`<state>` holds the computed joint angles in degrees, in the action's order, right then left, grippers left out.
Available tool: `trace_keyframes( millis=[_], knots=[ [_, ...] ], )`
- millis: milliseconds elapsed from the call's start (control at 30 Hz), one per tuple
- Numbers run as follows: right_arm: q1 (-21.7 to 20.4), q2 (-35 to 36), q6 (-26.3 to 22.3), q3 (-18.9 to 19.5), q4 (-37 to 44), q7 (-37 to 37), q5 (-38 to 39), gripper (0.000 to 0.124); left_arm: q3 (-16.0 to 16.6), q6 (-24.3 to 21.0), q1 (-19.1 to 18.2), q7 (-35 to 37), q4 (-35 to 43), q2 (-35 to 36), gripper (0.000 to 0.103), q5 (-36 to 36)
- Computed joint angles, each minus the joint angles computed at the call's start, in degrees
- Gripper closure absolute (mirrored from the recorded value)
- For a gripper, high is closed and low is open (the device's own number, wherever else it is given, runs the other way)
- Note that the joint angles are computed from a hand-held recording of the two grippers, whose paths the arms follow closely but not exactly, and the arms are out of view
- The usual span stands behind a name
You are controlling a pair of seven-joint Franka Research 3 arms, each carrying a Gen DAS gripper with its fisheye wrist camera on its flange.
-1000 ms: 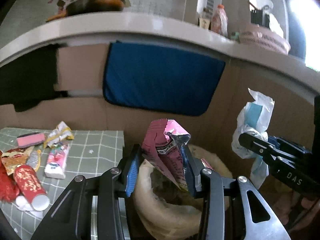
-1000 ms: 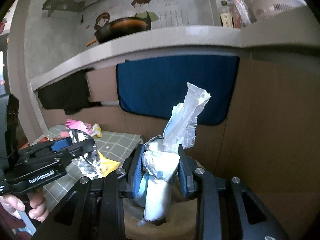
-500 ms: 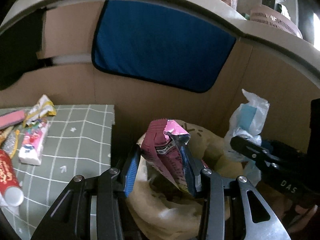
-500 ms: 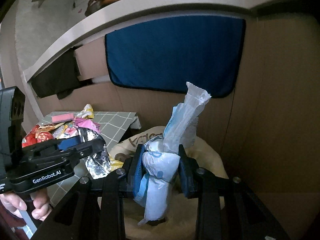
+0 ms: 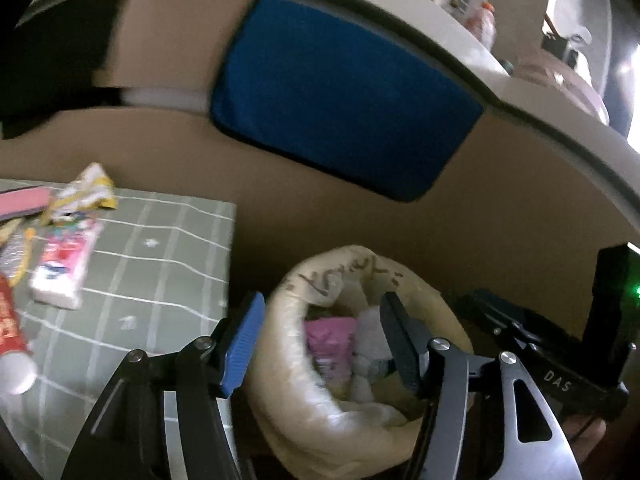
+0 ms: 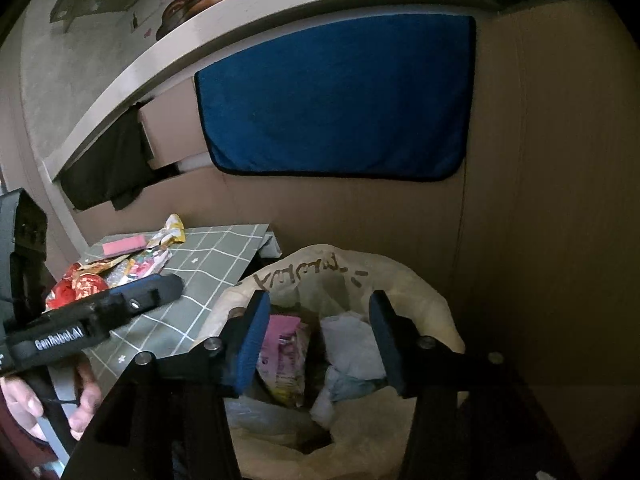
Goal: Collect trash
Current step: 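Grasp the red plastic bag with left tool while right tool grasps red cup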
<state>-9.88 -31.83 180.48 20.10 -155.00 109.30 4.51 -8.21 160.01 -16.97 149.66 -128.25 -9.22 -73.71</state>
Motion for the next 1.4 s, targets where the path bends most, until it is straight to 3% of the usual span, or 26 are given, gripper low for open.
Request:
trace_keyframes(
  millis=[133,267,367,467,533,633,667,800,867,967,1067,1167,1267,1333,1400],
  knots=[
    [2.1,-0.4,0.0,-1.1,-0.1,-0.6,0.2,0.074,1.0,6.0,-0.4,4.0,-3.2,-3.9,0.042,-4.9],
    [9.7,-0.4,2.7,-5.7,-0.2,-4.1,1.8,0.074,3.2,9.5,0.6,4.4,-7.0,-9.3,0.042,-8.6],
    [9.9,-0.4,2.6,-3.4,1.5,-5.1,2.8,0.074,4.9,13.6,1.6,3.4,-9.2,-12.0,0.042,-8.1],
    [13.8,1.4,2.6,-4.3,4.0,-7.2,3.2,0.072,7.9,15.2,3.2,0.5,-11.3,-14.7,0.042,-3.8],
    [11.1,3.0,3.0,-0.4,6.0,-7.0,2.8,0.072,10.3,17.0,3.5,0.2,-11.8,-15.4,0.042,-3.0],
    [1.4,4.5,2.2,10.4,9.6,-2.2,-1.6,0.072,15.1,19.3,3.3,0.1,-11.9,-16.0,0.042,-3.0],
    [0.4,5.1,1.9,12.1,10.4,-3.2,-0.6,0.072,16.6,19.8,3.6,-0.7,-11.9,-16.0,0.042,-2.8],
    [1.6,9.9,0.9,12.6,13.8,-2.4,-4.1,0.072,22.3,19.2,3.0,-3.0,-11.7,-14.9,0.042,-1.4],
    [-0.2,11.4,0.8,14.7,15.2,-0.8,-6.6,0.072,23.9,16.6,3.7,-5.1,-11.7,-13.7,0.042,1.1],
    [-1.4,13.0,0.3,16.3,16.3,1.6,-9.4,0.072,23.3,11.1,6.6,-10.1,-11.5,-11.2,0.042,5.3],
    [-0.9,15.4,-1.0,15.9,17.5,3.3,-11.4,0.072,22.3,6.8,8.4,-12.9,-9.3,-7.1,0.042,4.1],
    [2.6,17.8,-1.9,12.7,18.3,3.4,-12.2,0.072,19.5,7.0,10.6,-17.8,-6.9,-2.6,0.042,4.3],
    [3.5,19.0,-2.8,11.9,18.9,4.9,-14.9,0.072,16.6,6.8,13.6,-25.4,-4.8,1.2,0.042,7.7],
    [3.9,19.4,-3.3,11.4,19.1,6.0,-17.0,0.072,16.1,5.2,14.7,-24.0,-3.1,2.9,0.042,3.7],
    [5.9,20.3,-3.7,9.6,19.4,6.1,-17.7,0.072,14.9,4.1,16.3,-25.1,-2.1,3.8,0.043,4.3]
  ],
)
